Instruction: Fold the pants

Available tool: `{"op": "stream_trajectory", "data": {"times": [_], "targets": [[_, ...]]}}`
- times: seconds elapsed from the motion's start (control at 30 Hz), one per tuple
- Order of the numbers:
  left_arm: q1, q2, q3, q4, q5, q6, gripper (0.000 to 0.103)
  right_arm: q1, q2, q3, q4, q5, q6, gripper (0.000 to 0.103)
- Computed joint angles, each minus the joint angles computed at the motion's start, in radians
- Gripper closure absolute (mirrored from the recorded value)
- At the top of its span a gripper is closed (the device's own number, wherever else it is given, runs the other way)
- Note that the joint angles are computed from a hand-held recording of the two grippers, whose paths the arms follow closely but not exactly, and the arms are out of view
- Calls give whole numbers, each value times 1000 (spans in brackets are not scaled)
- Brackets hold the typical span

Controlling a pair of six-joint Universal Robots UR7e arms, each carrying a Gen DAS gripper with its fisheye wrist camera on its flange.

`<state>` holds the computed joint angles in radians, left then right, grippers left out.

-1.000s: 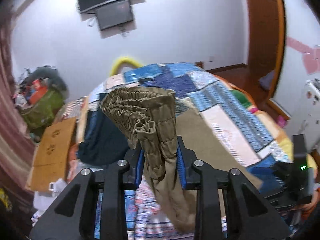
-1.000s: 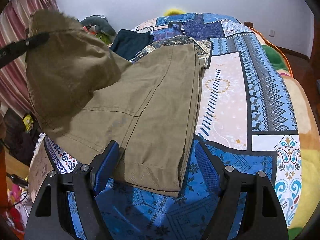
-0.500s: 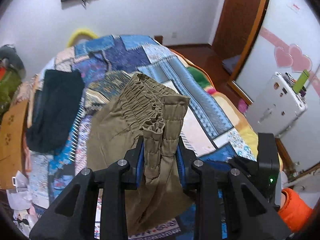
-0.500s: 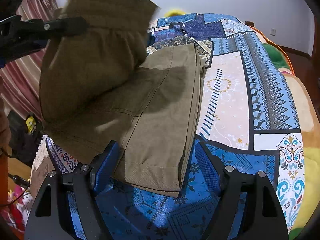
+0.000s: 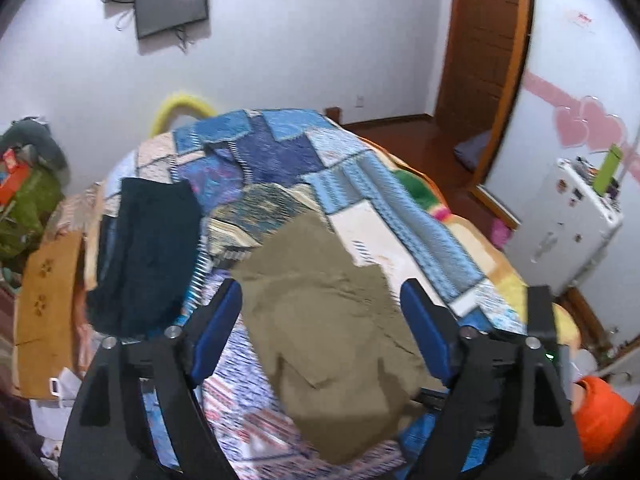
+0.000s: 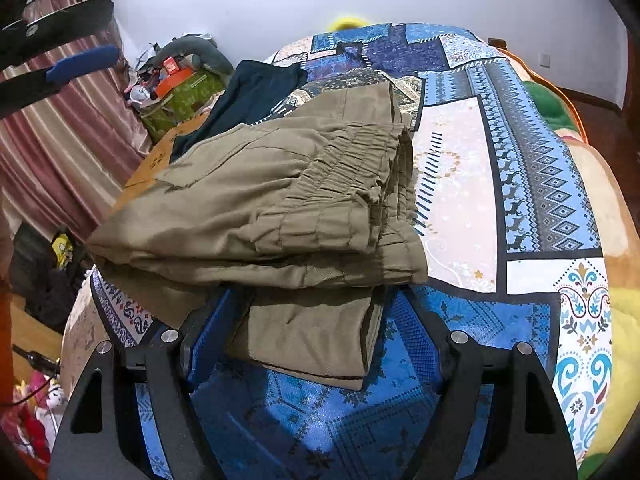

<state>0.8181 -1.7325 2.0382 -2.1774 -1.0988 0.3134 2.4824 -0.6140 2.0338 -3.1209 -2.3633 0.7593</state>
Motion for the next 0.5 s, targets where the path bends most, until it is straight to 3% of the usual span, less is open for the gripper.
{"op": "stream_trajectory", "data": {"times": [0.2,0.33,0.5], "targets": [[76,141,-63,-93,97,46,15,7,-14,-7,50,15,6,28],[137,242,-113,-114,140,52,15,39,-35,-1,102,-74,57,28],[190,363,-164,-135,167,66,15,42,-79,43,118,-118,145,28]]}}
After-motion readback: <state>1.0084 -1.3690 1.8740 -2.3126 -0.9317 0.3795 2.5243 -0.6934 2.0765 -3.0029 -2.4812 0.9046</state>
